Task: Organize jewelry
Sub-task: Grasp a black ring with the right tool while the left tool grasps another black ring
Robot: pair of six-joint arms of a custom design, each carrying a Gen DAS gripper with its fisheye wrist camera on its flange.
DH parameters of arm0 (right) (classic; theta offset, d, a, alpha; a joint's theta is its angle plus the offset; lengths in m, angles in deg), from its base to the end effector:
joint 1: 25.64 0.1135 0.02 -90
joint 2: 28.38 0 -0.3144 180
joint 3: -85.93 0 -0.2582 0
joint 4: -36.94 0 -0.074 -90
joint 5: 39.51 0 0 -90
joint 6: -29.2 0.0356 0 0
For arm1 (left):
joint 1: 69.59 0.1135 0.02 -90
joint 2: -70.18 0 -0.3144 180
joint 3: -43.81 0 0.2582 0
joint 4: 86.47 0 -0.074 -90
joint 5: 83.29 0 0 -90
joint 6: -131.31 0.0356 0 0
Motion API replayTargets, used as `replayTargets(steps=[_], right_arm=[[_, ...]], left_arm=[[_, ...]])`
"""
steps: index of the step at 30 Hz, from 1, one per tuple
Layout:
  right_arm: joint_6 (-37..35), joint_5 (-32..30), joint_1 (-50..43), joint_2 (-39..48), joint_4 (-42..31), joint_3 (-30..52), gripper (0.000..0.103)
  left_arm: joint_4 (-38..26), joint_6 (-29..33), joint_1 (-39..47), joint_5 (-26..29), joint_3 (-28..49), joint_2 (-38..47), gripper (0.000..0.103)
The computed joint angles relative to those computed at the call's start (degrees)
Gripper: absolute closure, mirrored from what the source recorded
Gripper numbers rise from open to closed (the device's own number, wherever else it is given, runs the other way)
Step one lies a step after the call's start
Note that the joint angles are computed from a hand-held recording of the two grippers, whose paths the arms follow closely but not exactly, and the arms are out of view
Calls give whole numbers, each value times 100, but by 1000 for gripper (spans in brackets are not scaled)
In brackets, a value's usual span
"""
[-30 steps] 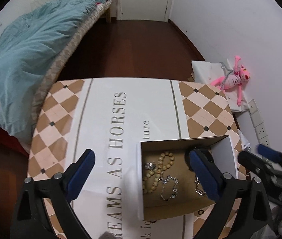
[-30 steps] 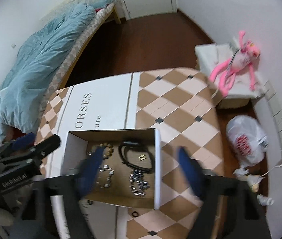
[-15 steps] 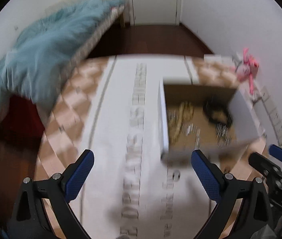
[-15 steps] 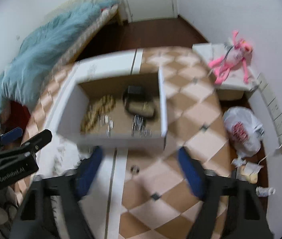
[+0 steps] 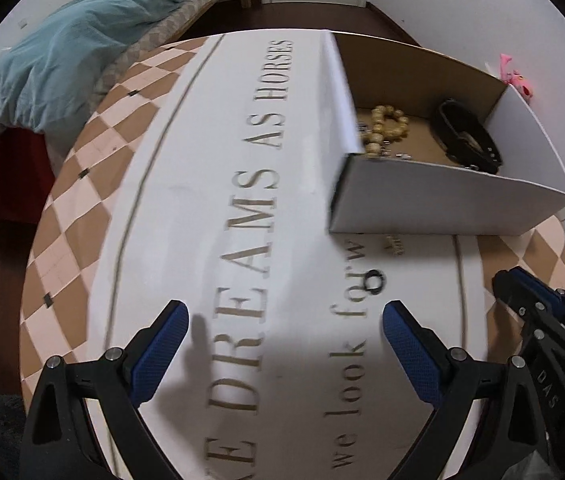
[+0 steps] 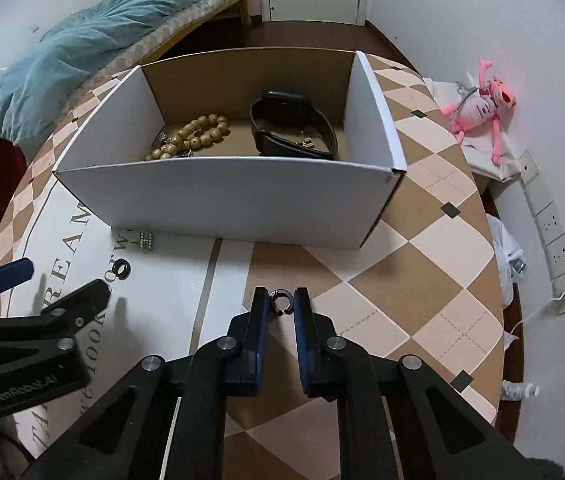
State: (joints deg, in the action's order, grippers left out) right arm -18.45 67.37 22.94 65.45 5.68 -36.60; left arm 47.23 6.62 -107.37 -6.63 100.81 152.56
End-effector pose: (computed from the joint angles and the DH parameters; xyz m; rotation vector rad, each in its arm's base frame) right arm 0.1997 0.2107 0.1742 -0.0666 2.6598 0.0983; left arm 0.1993 -0.1441 0.2113 0.0223 2.7483 -0.0027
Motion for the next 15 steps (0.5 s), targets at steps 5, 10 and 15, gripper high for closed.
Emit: replayTargets(steps=[5, 10, 15], right_arm=[[145, -126, -235, -371, -14, -245, 90], [204, -109, -349, -554, -102, -345, 90], [261, -113, -345, -629, -165, -353, 90]], left_arm=[[259, -35, -264, 31, 56, 201, 7], [410, 114, -488, -59, 225, 363, 63], [440, 186, -450, 29, 371, 457, 93]])
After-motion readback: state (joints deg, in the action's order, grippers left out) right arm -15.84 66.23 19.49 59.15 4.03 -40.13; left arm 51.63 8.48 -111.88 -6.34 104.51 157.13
